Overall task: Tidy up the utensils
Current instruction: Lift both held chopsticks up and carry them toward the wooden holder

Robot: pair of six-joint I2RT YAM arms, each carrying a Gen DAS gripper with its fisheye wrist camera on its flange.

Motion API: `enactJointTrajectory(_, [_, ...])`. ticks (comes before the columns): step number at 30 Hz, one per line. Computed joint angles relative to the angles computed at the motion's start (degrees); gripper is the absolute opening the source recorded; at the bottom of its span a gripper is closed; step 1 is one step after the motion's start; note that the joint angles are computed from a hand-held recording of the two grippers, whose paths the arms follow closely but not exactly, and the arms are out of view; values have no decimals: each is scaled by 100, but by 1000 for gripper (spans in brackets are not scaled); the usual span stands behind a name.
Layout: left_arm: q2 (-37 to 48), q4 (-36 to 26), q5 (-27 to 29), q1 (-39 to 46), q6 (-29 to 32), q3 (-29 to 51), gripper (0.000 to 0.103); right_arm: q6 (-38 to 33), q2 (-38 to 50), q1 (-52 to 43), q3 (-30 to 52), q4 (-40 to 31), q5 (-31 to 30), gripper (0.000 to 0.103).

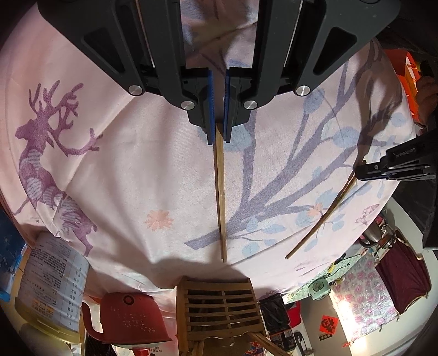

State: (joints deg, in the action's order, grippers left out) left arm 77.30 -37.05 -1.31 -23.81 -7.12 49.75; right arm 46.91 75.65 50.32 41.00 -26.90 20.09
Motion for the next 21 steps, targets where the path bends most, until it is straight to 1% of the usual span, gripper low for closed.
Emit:
enactJointTrajectory(6, [-350, -345, -49, 72, 120, 489, 5, 6, -689, -32, 158, -500, 405, 7])
enactJointTrajectory(11, [-524, -582, -59, 135, 81, 1039, 5, -109, -1130, -47, 498, -821, 794, 7])
enactJointTrajectory(17, [-526, -932, -137, -9, 47, 1806, 5, -504, -1482, -2, 1072, -1053, 1267, 7])
enactJointTrajectory(21, [-460, -1259, 18, -63, -33, 2323, 5, -705, -1608, 5, 1390, -1120, 1397, 7])
